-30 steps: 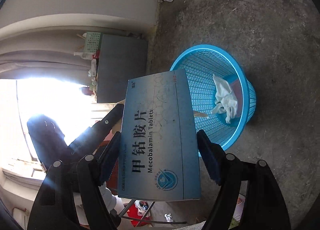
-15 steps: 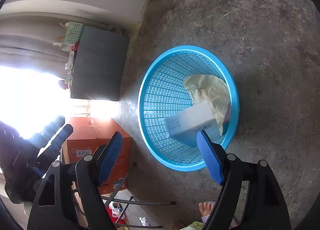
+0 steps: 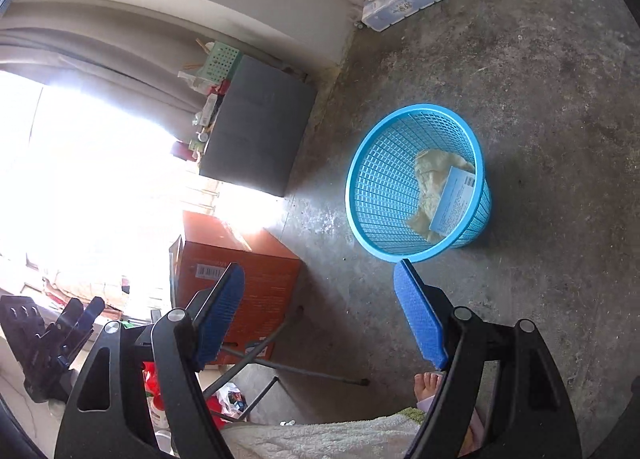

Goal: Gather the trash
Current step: 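Move both tools back over the table toward the cup and Enaak bag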

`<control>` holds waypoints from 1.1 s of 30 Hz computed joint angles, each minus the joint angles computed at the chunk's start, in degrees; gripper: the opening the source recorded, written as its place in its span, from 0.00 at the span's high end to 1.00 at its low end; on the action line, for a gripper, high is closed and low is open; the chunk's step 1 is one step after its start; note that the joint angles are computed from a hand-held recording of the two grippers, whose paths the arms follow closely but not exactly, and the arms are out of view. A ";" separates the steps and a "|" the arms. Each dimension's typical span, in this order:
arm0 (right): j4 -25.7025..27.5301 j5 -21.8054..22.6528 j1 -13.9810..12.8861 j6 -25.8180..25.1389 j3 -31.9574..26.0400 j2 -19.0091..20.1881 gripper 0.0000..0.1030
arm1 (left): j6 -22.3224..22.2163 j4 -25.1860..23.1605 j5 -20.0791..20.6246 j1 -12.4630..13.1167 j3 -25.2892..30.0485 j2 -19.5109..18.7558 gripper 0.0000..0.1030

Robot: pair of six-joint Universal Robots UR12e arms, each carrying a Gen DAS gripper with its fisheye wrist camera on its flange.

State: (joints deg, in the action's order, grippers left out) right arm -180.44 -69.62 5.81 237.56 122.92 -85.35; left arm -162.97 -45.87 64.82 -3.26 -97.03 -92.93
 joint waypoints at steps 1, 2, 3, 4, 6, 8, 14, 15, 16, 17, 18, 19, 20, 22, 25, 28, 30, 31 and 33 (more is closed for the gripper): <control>0.31 -0.18 0.76 -1.06 -0.01 -0.88 0.27 | 0.48 0.59 -0.61 1.54 -1.76 2.14 0.42; 0.95 -0.56 1.67 -2.11 -0.18 -1.72 0.27 | 0.57 1.45 -1.12 3.41 -3.75 4.47 0.39; 1.61 -0.76 2.60 -3.31 -0.48 -2.41 0.27 | 0.16 2.45 -2.01 5.41 -5.67 6.65 0.37; 2.31 -0.76 3.59 -4.70 -0.93 -2.95 0.27 | -0.12 3.24 -3.23 7.52 -7.50 8.70 0.37; 2.83 0.05 5.59 -7.40 -2.01 -3.39 0.27 | -0.92 4.64 -4.33 11.52 -11.09 12.88 0.35; 5.09 1.85 7.52 -10.66 -3.93 -3.28 0.27 | -2.12 5.86 -4.23 15.49 -14.57 16.99 0.35; 10.87 9.49 13.61 -16.50 -11.20 0.54 0.27 | -5.80 5.88 -6.57 28.63 -22.89 27.25 0.34; 12.51 10.48 14.78 -17.19 -12.67 1.46 0.27 | -5.80 5.27 -6.29 30.36 -23.76 28.46 0.33; 13.90 11.58 15.91 -17.99 -14.11 2.47 0.27 | -5.87 4.87 -5.38 31.88 -24.54 29.57 0.33; 15.66 12.51 17.04 -19.01 -15.62 3.48 0.27 | -5.95 5.21 -4.21 33.10 -25.39 30.49 0.33; 17.58 12.96 18.18 -20.09 -17.15 4.46 0.27 | -5.78 5.68 -2.98 34.15 -26.16 31.31 0.33; 19.09 13.22 19.30 -21.23 -18.52 5.38 0.27 | -5.45 6.07 -1.83 35.15 -26.85 32.02 0.33; 20.63 13.30 20.25 -22.23 -19.83 6.24 0.27 | -5.09 6.68 -0.39 36.30 -27.56 32.53 0.33; 24.00 12.44 21.99 -23.69 -22.19 7.76 0.27 | -5.58 8.04 3.13 36.86 -28.55 32.89 0.33; 27.99 10.32 23.69 -25.19 -25.03 9.38 0.27 | -5.83 9.31 6.44 38.12 -29.71 32.82 0.33; 31.90 6.38 25.49 -26.65 -27.84 10.49 0.32 | -6.29 11.00 9.91 38.24 -30.59 32.10 0.33; 33.83 4.63 26.07 -27.35 -29.31 11.23 0.35 | -7.13 11.38 10.15 38.28 -30.81 31.39 0.35; 34.67 4.08 26.27 -27.40 -29.97 11.62 0.37 | -7.41 11.57 10.58 38.12 -30.82 30.94 0.36; 36.22 2.42 26.63 -27.68 -31.15 12.33 0.39 | -7.76 12.15 11.73 37.73 -31.00 30.26 0.43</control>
